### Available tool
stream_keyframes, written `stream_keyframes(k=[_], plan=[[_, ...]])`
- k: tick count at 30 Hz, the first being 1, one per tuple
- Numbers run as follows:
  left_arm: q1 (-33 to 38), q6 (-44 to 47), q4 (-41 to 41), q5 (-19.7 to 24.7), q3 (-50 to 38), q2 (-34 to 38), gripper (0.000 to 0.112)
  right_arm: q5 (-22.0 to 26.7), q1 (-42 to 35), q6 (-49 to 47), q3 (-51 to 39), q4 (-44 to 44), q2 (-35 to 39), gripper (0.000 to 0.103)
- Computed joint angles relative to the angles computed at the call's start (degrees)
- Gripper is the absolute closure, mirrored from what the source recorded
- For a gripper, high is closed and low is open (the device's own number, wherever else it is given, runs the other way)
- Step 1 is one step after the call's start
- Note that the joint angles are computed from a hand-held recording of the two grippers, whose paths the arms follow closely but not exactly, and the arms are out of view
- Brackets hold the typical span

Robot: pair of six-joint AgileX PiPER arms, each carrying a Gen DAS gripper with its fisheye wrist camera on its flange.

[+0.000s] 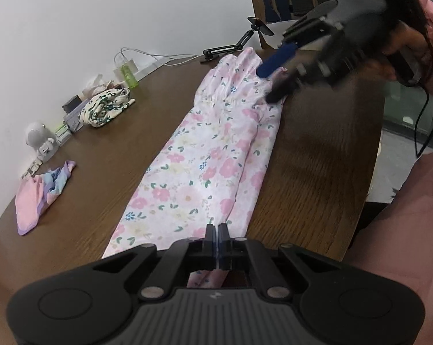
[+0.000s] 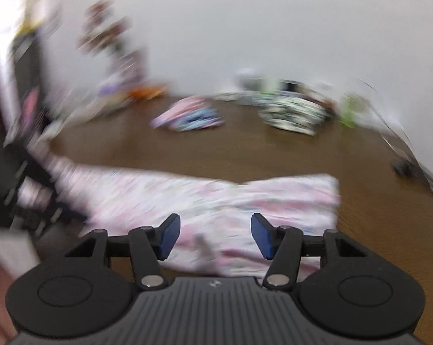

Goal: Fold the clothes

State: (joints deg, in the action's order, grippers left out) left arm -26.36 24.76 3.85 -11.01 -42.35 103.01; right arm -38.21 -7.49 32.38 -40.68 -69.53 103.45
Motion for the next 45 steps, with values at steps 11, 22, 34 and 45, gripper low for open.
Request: stream_keyframes(k=[11,22,34,45], plan=[[-0.4,2.4,-3.9,-2.3,1.1,0.1,0.111,13.9,5.6,11.7,-11.1,-18.1,4.6,0.101],[0.2,2.4,-3.5,-5.3,3.3,-0.3,0.100,12.4,4.2,19.5,-9.5,-28.8,1.8,0.098],[5.5,-12.5,-6.9,-13.4,5.7,-4.0,0.057,0.9,3.2,22.1,-14.3,-11.1,6.4,0.046],[5.3,-6.6,-12.5,-8.7,-1.4,4.5,0.096,9.3,8.3,9.8,-14.7,3.2,13.0,0.052]])
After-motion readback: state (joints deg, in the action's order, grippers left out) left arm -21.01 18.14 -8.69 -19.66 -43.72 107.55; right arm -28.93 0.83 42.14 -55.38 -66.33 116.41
